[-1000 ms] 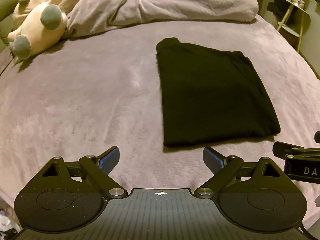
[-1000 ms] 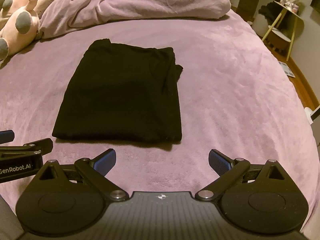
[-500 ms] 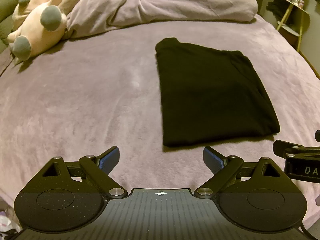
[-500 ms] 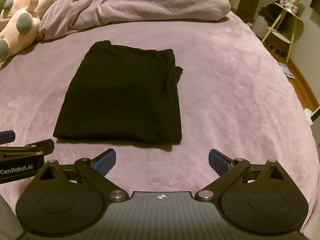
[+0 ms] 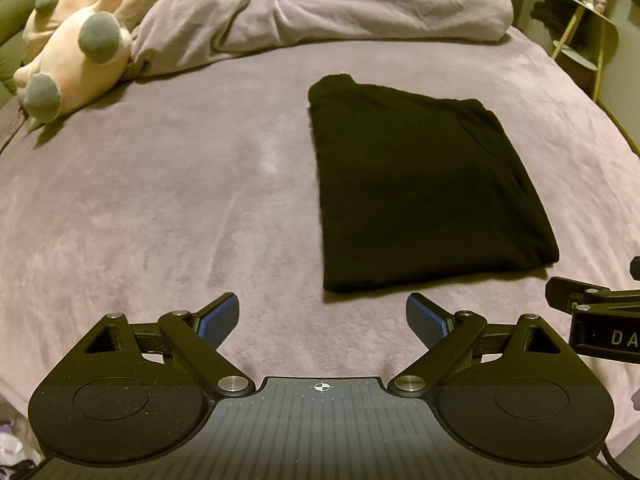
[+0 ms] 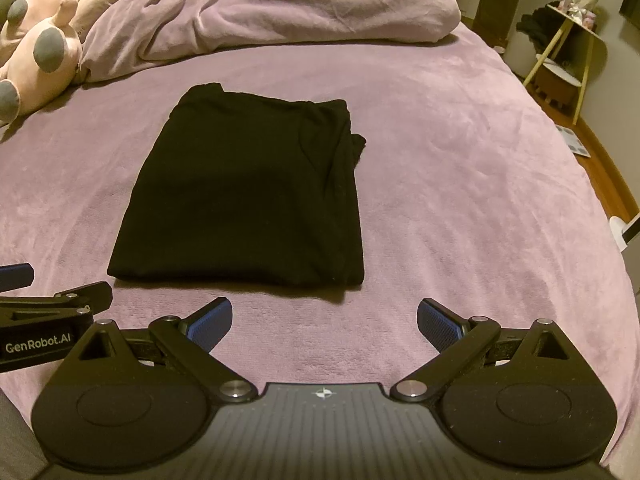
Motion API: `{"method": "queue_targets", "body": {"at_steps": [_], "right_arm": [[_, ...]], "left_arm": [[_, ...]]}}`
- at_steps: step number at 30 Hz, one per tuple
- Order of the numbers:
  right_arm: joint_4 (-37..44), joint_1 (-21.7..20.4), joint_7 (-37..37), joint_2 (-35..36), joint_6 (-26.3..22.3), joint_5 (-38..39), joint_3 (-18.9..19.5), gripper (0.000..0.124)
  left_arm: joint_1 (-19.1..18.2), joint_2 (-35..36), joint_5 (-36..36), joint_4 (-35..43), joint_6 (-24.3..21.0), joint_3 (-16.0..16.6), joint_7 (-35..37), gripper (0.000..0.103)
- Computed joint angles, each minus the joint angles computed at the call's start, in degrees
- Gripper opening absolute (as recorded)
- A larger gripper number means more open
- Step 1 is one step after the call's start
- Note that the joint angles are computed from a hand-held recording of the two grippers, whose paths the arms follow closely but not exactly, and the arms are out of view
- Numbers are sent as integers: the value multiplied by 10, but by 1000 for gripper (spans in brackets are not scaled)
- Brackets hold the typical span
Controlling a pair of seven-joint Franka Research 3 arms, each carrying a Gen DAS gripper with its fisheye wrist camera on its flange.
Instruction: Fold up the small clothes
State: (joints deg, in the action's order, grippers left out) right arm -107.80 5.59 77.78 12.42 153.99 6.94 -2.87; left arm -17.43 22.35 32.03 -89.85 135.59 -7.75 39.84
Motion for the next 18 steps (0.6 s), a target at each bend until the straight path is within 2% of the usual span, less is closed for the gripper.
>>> {"method": "queue_targets", "body": {"at_steps": [18], "right_arm": [[1,-1,0,2,0,4,0,99]], "left_arm": [[1,3,-11,2,1,-2,9,94]]}}
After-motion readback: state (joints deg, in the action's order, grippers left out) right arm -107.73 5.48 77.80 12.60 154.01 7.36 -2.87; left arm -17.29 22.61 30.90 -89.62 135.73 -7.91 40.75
